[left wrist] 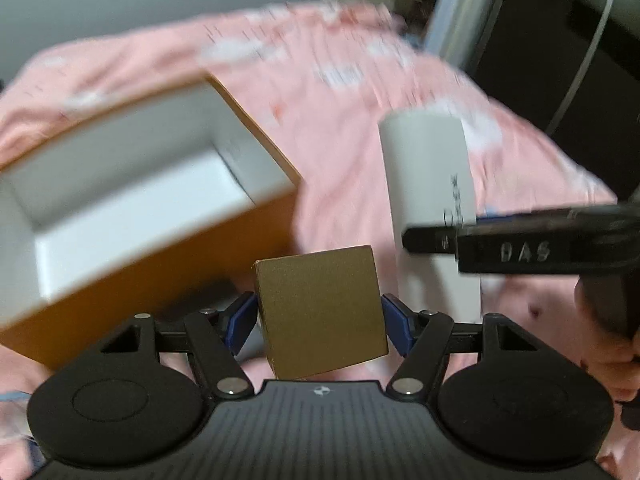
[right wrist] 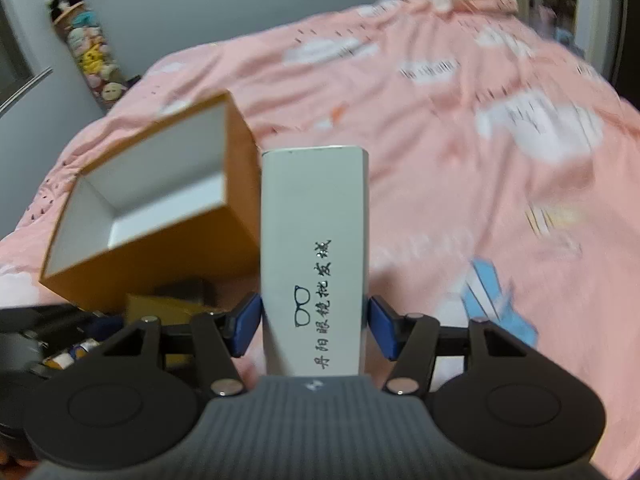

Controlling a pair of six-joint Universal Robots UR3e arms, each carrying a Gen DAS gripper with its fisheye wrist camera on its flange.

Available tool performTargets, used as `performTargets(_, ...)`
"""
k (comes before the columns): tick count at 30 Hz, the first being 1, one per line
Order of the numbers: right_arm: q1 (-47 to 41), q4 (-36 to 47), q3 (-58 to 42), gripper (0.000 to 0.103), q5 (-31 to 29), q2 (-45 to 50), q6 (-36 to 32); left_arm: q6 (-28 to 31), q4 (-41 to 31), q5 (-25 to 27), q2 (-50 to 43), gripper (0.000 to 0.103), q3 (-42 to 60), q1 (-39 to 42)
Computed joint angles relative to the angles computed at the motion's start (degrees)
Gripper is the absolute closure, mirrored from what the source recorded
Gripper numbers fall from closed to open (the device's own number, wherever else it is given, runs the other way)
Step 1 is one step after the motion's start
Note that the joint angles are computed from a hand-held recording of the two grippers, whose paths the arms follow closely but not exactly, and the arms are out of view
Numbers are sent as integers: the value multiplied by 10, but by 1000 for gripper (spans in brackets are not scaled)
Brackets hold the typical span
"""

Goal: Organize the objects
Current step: 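Grasp the small gold cube box with the left gripper while right holds the white box, then lower the white box into the orange box and open the right gripper while left carries the cube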

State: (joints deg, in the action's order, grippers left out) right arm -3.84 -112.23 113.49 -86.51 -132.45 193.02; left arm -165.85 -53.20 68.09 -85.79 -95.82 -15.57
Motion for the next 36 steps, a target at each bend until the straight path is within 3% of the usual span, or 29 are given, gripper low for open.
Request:
performTargets(7,138,-90,-130,43,-84,174,32,6,-3,-16,23,26,61,100)
performTargets(14,227,-162,-319,43,-114,376,25,0,44,6,-28,26,115,162)
performTargets(18,248,-173,-449,43,-97,506,33,-12,69,19,-50,26,126,196)
performTargets(23,262,-104,-615,43,-89,659,51,-16,87,-3,-66,26,114,236)
performTargets(33,254,98,-902,43,40,897,93,-22,107,-30,-121,26,128,257)
performTargets(36,262,176,-1035,43,60,979,101,-19,104,-26,-134,26,137,254)
